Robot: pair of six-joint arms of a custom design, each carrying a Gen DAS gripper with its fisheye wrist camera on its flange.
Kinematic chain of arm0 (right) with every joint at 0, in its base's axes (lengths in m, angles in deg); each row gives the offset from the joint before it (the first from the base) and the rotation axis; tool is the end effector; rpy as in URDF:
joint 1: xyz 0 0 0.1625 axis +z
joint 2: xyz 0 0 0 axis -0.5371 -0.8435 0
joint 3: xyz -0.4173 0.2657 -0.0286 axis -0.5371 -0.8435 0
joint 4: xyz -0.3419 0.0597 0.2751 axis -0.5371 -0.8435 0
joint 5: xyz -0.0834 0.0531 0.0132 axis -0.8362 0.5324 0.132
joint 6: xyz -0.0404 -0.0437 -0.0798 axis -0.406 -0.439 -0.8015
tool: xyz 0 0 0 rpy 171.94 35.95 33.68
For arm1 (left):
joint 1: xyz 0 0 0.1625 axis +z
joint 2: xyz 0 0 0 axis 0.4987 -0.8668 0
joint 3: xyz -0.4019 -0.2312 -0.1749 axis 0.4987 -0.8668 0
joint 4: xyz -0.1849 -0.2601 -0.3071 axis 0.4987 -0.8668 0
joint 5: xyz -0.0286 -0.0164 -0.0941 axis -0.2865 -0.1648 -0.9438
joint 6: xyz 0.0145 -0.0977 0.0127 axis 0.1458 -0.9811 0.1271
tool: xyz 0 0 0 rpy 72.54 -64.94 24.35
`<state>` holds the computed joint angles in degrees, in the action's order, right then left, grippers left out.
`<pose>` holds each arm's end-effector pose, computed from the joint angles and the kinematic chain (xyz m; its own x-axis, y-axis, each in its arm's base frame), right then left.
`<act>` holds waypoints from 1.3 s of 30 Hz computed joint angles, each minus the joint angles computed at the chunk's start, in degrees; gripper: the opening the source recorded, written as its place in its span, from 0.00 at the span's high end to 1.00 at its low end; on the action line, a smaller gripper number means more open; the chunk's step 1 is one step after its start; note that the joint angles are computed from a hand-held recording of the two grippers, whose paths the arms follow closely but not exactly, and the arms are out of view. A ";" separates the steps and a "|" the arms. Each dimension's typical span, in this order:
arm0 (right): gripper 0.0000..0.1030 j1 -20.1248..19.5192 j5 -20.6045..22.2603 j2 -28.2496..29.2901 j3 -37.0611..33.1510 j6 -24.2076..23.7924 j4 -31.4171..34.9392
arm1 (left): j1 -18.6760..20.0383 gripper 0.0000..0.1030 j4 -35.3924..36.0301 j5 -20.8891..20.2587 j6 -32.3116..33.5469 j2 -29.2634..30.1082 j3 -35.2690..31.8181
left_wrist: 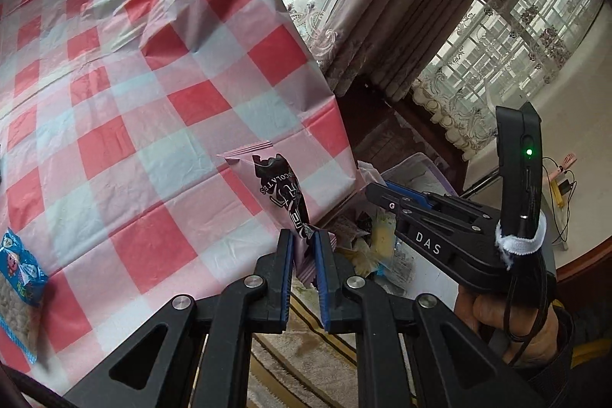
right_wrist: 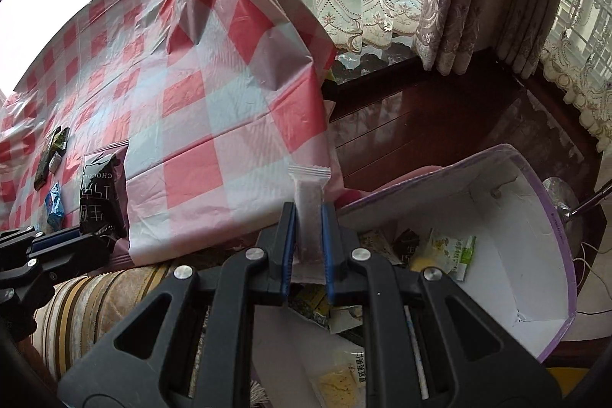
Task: Organize snacks
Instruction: 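Carry both packets to the white box and open both tools over it, then move both tools back over the remaining snacks on the table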
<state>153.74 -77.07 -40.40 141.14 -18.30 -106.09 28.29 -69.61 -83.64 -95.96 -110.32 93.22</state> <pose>0.4315 -0.5801 0.0444 -0.7654 -0.1864 0.6160 -0.4357 0.8545 -0.2829 -0.1041 -0.5123 0.3936 -0.9019 0.1687 -0.3976 0.3248 0.8716 -0.3671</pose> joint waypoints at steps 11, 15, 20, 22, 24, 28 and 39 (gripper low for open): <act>0.84 -1.96 -2.37 -3.35 3.12 1.44 -2.64 | -1.71 0.88 4.27 -6.72 -1.22 2.43 -0.09; 0.80 -2.25 -2.61 -4.12 3.73 2.50 -2.29 | -2.00 0.87 6.94 -9.07 -1.31 3.22 -0.53; 0.61 -2.62 -1.95 -4.45 3.74 3.10 -2.54 | -2.14 0.80 9.93 -8.15 -3.01 4.06 -1.15; 0.55 -2.47 -1.77 -4.36 3.75 2.72 -3.18 | -1.80 0.75 9.89 -8.34 -3.71 3.93 -1.27; 0.54 -2.43 -1.62 -4.21 3.60 2.43 -3.27 | -1.55 0.72 10.16 -8.58 -4.20 3.75 -1.49; 0.54 -2.27 -1.34 -3.99 3.36 2.53 -2.79 | -1.49 0.71 10.06 -8.74 -4.38 3.62 -1.46; 0.54 -1.28 -0.96 -2.72 1.79 2.59 -0.47 | -0.87 0.71 8.31 -7.06 -4.43 2.11 -1.43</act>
<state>152.46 -78.03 -43.11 142.93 -15.72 -106.55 27.42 -61.30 -90.70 -100.39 -108.21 91.79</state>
